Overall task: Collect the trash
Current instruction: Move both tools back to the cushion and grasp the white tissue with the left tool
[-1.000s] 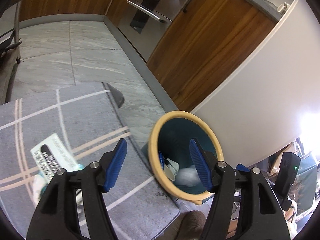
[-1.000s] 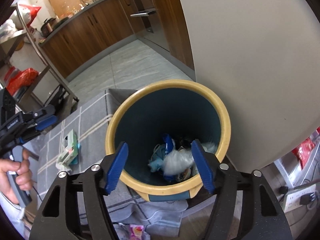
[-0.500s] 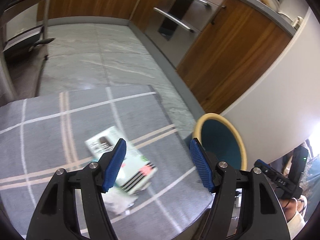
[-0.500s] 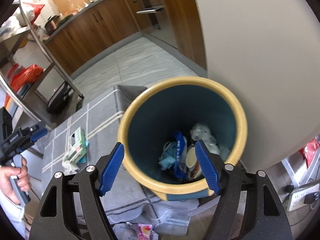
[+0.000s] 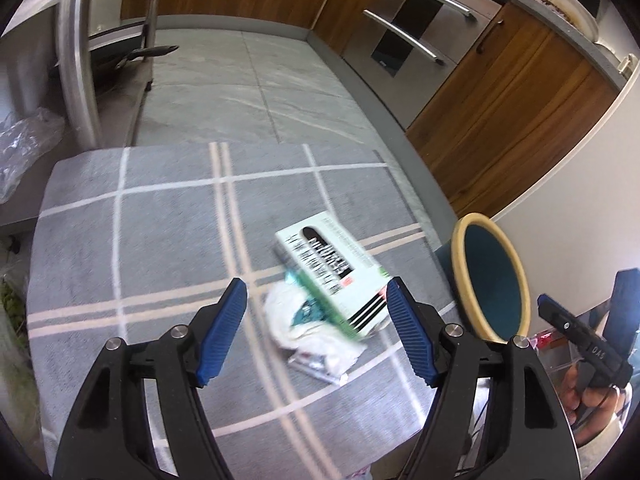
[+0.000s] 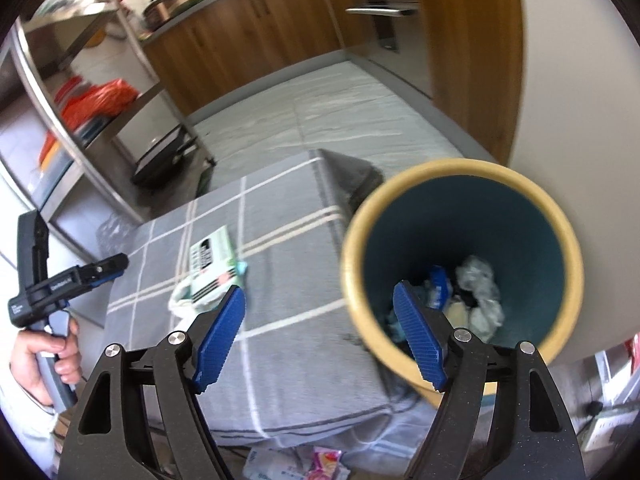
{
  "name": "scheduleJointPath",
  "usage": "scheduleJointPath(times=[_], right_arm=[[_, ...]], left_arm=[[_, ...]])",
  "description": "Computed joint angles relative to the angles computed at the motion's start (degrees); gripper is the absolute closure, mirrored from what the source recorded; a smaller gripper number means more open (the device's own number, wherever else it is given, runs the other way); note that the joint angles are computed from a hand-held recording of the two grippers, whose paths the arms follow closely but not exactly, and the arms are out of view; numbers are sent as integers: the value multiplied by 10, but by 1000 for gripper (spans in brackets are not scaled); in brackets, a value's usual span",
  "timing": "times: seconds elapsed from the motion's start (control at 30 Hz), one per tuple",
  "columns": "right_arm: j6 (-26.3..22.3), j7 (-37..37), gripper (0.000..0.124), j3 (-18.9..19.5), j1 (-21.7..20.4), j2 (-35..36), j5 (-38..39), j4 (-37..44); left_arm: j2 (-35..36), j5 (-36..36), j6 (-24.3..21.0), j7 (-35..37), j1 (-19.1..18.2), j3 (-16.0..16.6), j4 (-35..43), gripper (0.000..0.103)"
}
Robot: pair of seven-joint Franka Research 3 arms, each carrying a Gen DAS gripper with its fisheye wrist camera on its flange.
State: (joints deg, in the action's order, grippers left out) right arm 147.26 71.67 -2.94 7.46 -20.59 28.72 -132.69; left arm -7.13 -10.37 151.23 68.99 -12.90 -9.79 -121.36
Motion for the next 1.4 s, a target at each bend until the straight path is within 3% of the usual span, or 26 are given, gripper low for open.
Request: scheduleJointPath(times=[0.33, 0.5, 0.63, 0.7, 0.77, 1.4], right_arm=[[-10, -6, 46, 25, 34, 28, -3, 30], [-12, -1, 46, 32, 43, 37, -9, 37], [-17, -1, 46, 36, 48, 51, -17, 47], [-24, -7, 46, 38, 53, 61, -21, 56], [-26, -12, 45, 42, 56, 69, -26, 63], [-43, -49, 38, 68, 81, 200, -111, 162]], left_arm=[[26, 0, -25, 24, -2, -4, -8, 34], [62, 15, -55, 25, 6, -12, 11, 53], [72, 1, -52, 42, 11, -17, 7, 69], [73, -5, -46, 50, 12, -19, 3, 86], [69, -6, -42, 48, 15, -18, -3, 91], [-1, -9, -38, 23, 36, 18, -69, 93]])
